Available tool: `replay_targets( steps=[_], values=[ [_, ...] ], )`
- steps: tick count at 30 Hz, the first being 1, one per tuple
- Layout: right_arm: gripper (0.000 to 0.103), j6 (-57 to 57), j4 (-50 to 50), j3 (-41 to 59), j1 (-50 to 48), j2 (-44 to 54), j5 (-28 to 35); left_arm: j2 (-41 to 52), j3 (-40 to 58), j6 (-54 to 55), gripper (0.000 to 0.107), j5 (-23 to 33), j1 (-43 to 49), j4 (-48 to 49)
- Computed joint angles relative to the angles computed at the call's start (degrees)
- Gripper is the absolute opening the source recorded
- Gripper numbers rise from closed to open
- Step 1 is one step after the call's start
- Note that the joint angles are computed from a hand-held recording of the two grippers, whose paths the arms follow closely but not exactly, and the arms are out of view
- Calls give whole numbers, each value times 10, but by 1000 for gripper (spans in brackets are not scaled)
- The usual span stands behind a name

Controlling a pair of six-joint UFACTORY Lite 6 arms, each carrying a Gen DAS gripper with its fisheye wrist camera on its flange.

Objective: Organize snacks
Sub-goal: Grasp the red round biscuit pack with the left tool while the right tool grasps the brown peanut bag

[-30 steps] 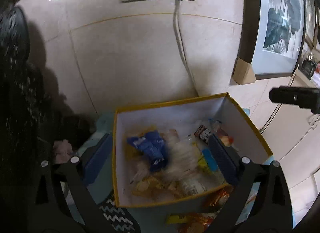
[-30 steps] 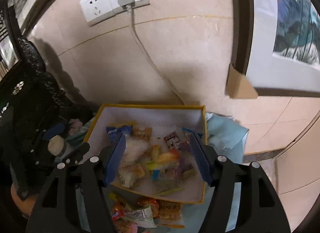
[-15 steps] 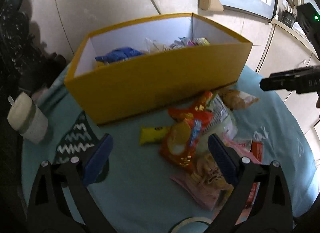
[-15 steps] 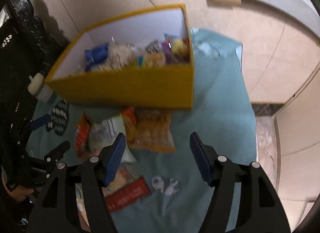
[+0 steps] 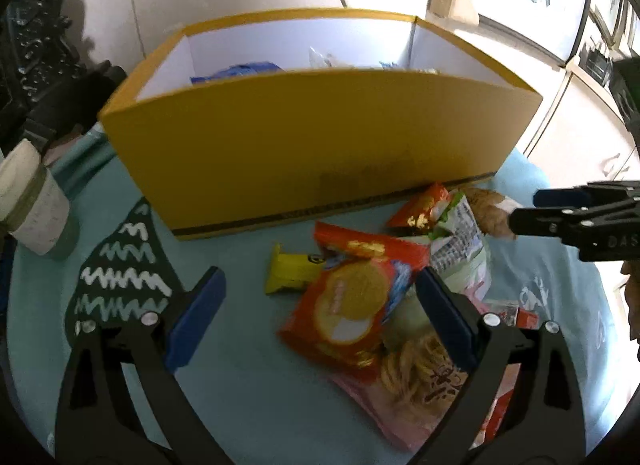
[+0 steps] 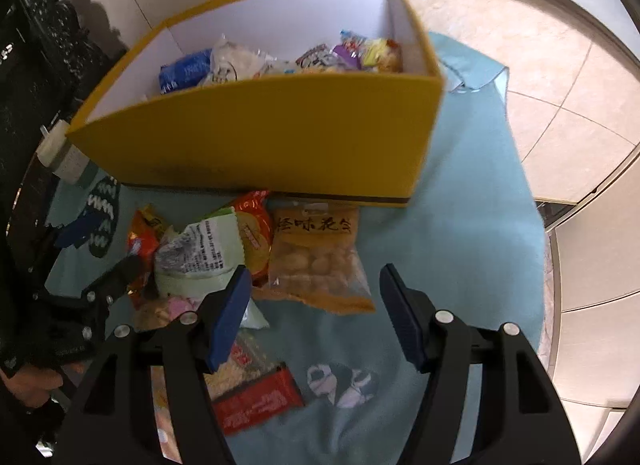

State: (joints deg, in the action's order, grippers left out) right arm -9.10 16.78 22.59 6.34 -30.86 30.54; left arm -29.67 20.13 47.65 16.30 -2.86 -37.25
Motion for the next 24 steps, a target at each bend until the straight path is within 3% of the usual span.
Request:
replay_targets(
  steps=[4,7,9,11,14,21,24],
  values=[
    [66,11,-6,9,19,64,-40,33,0,52,97,-26,-18,-56],
    [63,-3,7,5,23,71,-52,47,0,158,97,-13,1,-153],
    [62,-26,24,-3,17,71,-52,53,-4,211,88,7,16,-186],
    [60,-51,42,-14,8,65,-49,41,-14,267,65,37,34,-217],
    [53,-79,63,-36,-9,29,-40,-5,-40,267,54,60,45,-198],
    [48,-138,119,-67,-76,-82,45,-115,-72,216,47,170,138,-118],
    [48,-152,127,-76,-121,-147,114,-176,-75,182,46,226,172,-84]
  ],
)
